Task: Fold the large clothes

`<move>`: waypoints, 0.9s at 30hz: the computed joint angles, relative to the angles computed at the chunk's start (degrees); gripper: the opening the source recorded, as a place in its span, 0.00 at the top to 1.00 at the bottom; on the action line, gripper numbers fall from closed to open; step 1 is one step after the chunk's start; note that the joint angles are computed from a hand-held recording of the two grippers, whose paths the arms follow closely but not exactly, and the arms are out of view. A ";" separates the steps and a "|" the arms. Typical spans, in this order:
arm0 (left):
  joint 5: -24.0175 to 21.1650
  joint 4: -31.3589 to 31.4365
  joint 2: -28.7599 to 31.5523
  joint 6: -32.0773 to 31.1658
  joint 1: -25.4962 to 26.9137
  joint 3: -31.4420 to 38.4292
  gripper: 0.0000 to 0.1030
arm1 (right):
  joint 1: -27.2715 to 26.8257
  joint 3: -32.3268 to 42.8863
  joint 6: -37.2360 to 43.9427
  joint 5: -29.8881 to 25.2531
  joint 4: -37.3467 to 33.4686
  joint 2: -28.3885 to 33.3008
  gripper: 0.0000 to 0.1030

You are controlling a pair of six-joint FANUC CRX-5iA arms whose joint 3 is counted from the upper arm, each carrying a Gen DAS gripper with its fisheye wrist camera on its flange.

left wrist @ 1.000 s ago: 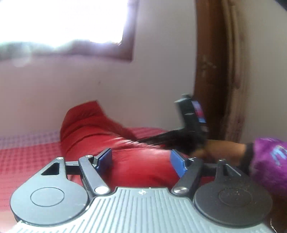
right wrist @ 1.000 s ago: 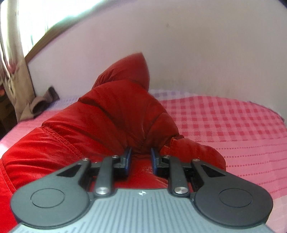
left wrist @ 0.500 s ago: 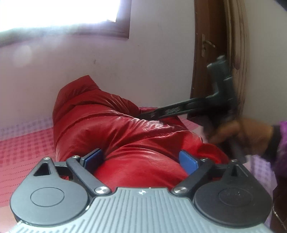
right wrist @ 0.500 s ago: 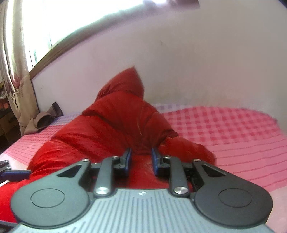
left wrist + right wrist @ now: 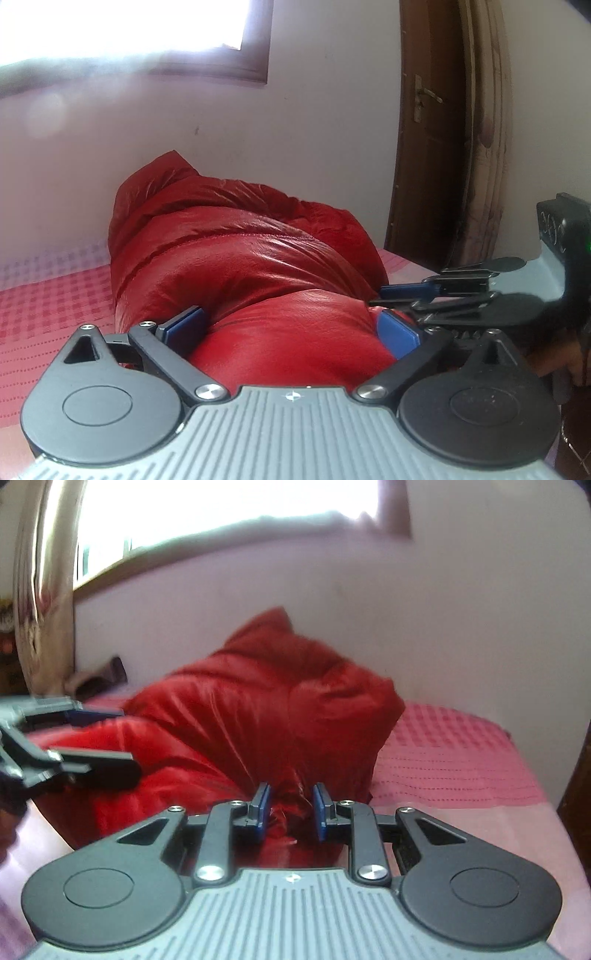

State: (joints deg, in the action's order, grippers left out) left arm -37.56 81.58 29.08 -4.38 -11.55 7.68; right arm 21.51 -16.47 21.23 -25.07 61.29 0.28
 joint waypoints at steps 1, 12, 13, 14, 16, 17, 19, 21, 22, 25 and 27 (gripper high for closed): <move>0.00 0.55 -0.08 -0.86 -0.02 -0.35 0.04 | 0.02 -0.26 -1.46 -0.21 1.96 0.48 0.78; 2.54 4.33 0.00 -8.47 -1.16 -2.72 0.00 | -2.29 -3.53 -12.46 3.30 10.25 1.01 0.78; 3.13 3.73 -0.06 -7.86 -1.27 -2.62 0.00 | -2.52 -3.52 -12.23 3.68 9.74 0.91 0.78; 3.35 2.73 -0.01 -6.80 -1.21 -2.24 0.00 | -2.51 -3.61 -12.30 3.71 9.71 0.86 0.78; 3.86 1.47 0.01 -5.50 -1.25 -1.92 0.00 | -2.44 -4.02 -12.73 3.68 10.04 0.72 0.78; 4.13 1.09 0.03 -5.32 -1.29 -1.86 0.00 | -2.42 -3.81 -12.39 3.67 9.71 0.85 0.78; 4.84 -0.38 0.03 -4.41 -1.37 -1.54 0.00 | -2.13 -3.39 -10.98 3.50 7.92 0.92 0.78; 5.71 -1.52 -0.05 -3.59 -1.57 -1.40 0.00 | -2.07 -2.82 -9.56 3.59 6.17 1.22 0.78; 6.24 -1.71 -0.16 -3.48 -1.75 -1.55 0.00 | -2.08 -2.70 -9.24 3.62 5.71 1.25 0.78; 7.31 -2.70 -0.28 -2.84 -1.99 -1.55 0.00 | -2.00 -2.93 -10.37 2.85 8.13 1.39 0.77; 7.28 -3.97 -0.15 -1.77 -1.86 -1.08 0.00 | -2.29 -3.38 -11.74 3.22 9.53 1.20 0.77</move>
